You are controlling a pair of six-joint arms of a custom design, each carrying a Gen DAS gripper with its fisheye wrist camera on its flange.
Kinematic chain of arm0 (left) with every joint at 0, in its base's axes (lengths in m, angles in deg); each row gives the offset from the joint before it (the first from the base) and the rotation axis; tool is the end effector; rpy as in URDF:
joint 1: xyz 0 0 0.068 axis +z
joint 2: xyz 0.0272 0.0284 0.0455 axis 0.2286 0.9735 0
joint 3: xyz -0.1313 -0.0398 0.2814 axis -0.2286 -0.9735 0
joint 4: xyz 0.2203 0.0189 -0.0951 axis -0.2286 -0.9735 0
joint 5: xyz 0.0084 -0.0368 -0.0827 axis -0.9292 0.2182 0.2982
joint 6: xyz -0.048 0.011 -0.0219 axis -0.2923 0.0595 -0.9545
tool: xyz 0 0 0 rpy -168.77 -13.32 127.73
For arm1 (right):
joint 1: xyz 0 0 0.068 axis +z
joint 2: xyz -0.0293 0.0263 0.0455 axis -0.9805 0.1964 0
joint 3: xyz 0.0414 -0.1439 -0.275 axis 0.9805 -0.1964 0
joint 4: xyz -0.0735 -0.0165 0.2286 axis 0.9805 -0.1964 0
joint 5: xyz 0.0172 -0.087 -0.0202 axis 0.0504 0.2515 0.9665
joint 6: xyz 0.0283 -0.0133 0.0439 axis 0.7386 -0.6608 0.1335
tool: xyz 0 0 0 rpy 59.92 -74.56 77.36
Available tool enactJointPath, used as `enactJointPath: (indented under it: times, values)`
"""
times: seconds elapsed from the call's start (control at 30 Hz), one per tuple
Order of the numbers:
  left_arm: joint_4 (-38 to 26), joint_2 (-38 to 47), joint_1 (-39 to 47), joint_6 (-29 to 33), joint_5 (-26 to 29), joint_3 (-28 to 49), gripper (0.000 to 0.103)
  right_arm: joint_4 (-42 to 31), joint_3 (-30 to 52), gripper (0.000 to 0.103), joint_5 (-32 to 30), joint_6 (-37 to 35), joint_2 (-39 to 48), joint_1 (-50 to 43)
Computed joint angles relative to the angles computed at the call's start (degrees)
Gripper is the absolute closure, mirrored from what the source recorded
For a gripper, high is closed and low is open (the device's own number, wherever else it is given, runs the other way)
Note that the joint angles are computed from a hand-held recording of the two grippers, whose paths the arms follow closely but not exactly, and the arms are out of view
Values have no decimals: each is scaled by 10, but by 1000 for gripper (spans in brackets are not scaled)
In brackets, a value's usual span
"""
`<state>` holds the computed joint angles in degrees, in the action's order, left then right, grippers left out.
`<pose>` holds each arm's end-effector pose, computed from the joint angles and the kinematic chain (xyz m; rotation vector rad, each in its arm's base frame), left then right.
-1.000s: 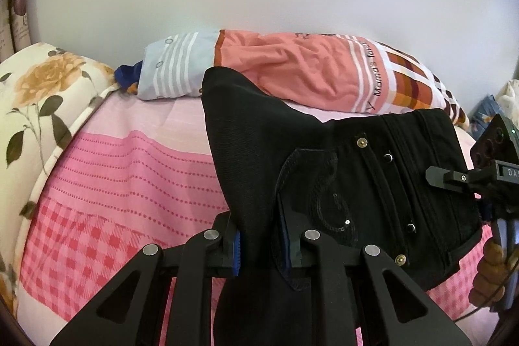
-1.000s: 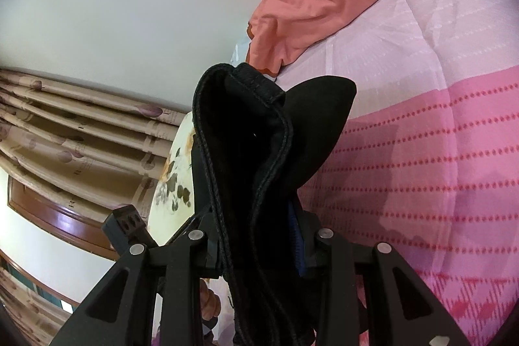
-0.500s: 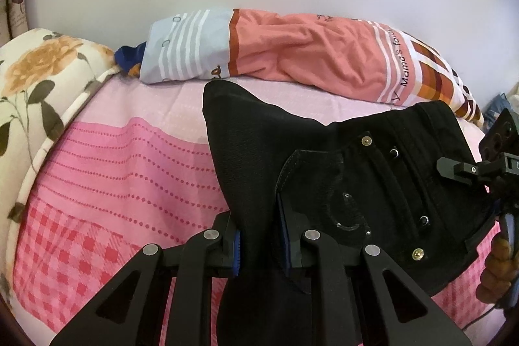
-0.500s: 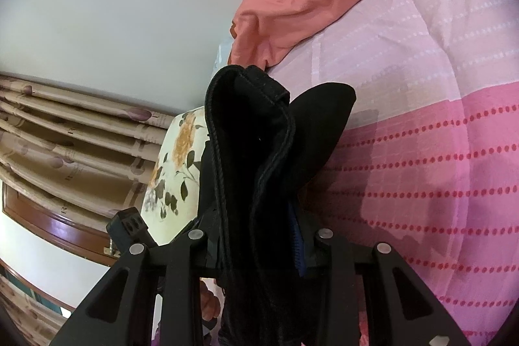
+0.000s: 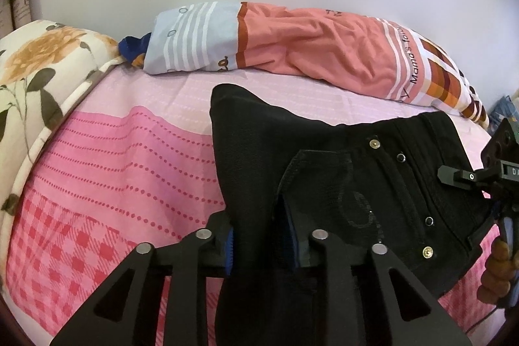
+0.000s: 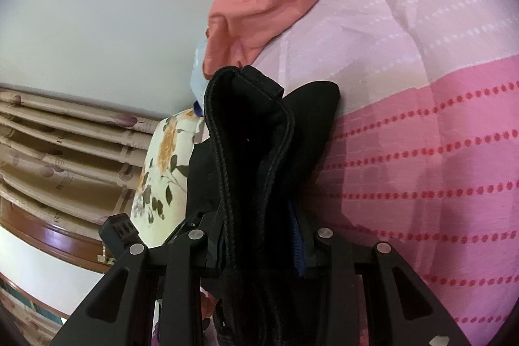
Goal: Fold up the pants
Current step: 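Hold the trousers with both grippers and lift them to straighten the stack, then lower the trousers onto the sheet and open both grippers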
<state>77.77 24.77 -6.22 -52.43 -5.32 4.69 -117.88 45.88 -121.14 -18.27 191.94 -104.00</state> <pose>0.2515 -0.0856 0.1739 0.0650 2.4394 -0.1644 0.3264 -0.1197 0.0931 0.2528 2.4608 1.4603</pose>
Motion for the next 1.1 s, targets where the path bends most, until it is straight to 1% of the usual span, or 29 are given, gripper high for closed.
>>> enactJointPath:
  times: [0.03,0.17,0.23,0.3,0.37,0.43,0.47,0.5,0.6,0.67,0.73,0.8,0.87,0.93,1.0,1.1]
  values:
    - [5,2,4,-3,3,-3,71,0,1,73,0,-1,2,-2]
    - [13,4,17,-13,7,-10,58,11,-3,73,9,2,0,-2]
    - [20,4,25,-11,17,-16,57,22,-8,71,19,6,-5,0]
    - [19,4,22,-11,2,-18,45,41,-17,69,37,11,-13,2]
    - [23,3,17,-10,-16,-22,41,57,-26,66,49,12,-19,2]
    - [27,0,13,-11,-34,-27,30,69,-30,65,58,16,-20,2]
    - [23,1,9,-14,-52,-26,21,77,-33,65,65,19,-22,2]
    - [24,0,7,-16,-63,-28,18,96,-43,65,81,22,-31,5]
    - [26,-4,10,-14,-68,-31,17,125,-60,61,108,21,-51,14]
    - [15,0,8,-19,-85,-25,14,142,-70,59,125,24,-62,19]
    - [3,2,6,-21,-89,-20,14,152,-75,57,133,24,-68,21]
    - [-3,-1,2,-27,-99,-19,14,156,-80,52,135,27,-72,19]
    - [-7,-6,-5,-29,-109,-18,14,163,-85,44,132,35,-79,13]
    - [-11,-13,-15,-31,-122,-20,14,173,-93,42,138,47,-91,8]
    - [-18,-17,-23,-32,-130,-18,14,186,-105,42,141,55,-107,-1]
    - [-24,-27,-34,-32,-145,-19,14,213,-137,42,152,57,-155,-11]
